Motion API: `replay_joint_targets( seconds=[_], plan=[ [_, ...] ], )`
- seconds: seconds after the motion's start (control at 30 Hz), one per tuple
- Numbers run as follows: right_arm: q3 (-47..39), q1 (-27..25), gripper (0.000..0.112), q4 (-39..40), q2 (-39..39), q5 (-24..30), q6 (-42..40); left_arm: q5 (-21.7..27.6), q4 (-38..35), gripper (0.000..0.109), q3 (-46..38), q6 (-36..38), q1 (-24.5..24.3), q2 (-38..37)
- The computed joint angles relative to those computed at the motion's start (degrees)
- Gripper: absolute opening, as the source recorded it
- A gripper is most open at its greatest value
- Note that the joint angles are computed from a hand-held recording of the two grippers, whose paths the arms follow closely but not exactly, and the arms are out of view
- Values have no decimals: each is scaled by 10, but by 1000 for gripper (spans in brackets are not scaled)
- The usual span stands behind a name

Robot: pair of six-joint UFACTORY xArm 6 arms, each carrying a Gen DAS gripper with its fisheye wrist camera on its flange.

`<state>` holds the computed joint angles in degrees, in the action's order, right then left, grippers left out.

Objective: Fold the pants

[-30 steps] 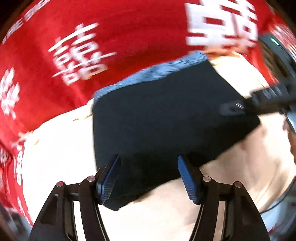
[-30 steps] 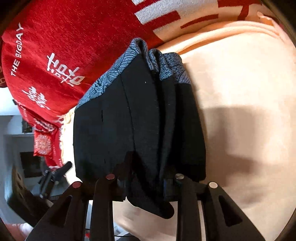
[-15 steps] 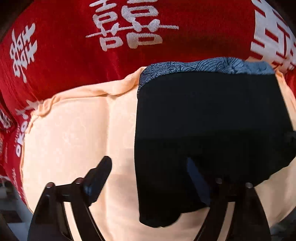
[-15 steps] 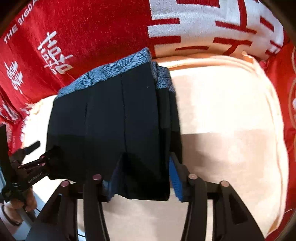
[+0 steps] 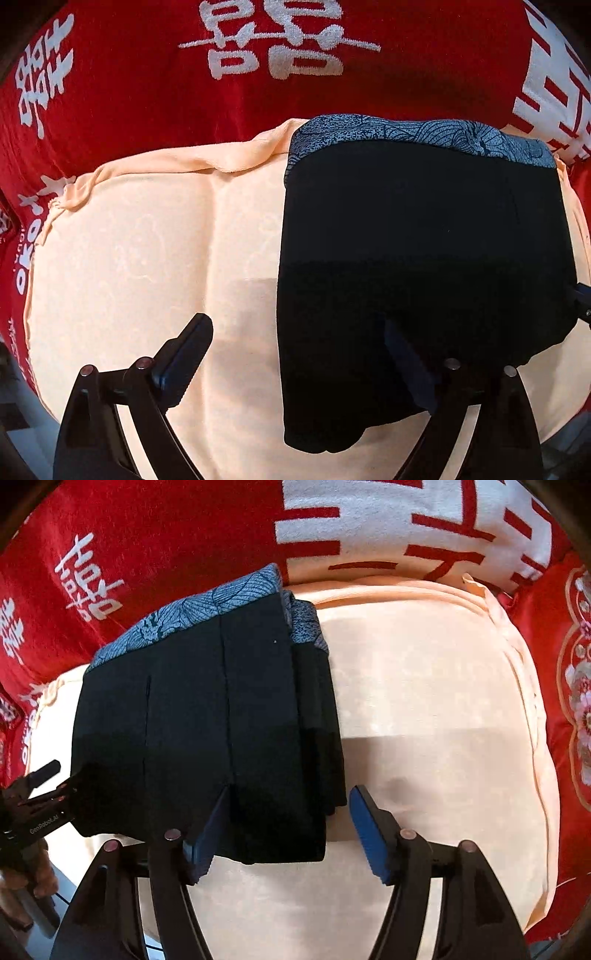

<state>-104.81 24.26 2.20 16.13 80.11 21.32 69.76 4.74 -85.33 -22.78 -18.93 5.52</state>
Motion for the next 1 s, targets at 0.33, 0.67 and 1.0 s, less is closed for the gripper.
replay_joint_targets(
  seconds=[0.33,0.67,1.0],
  plan=[
    [2,-7,71,13,-9,14,7,17,-18,95,-19,14,9,14],
    [55,-27,71,27,-54,9,19,22,-36,95,-25,16,16,16],
    [83,-48,71,56,-76,-4,28,33,-56,95,-44,26,26,31]
  ],
)
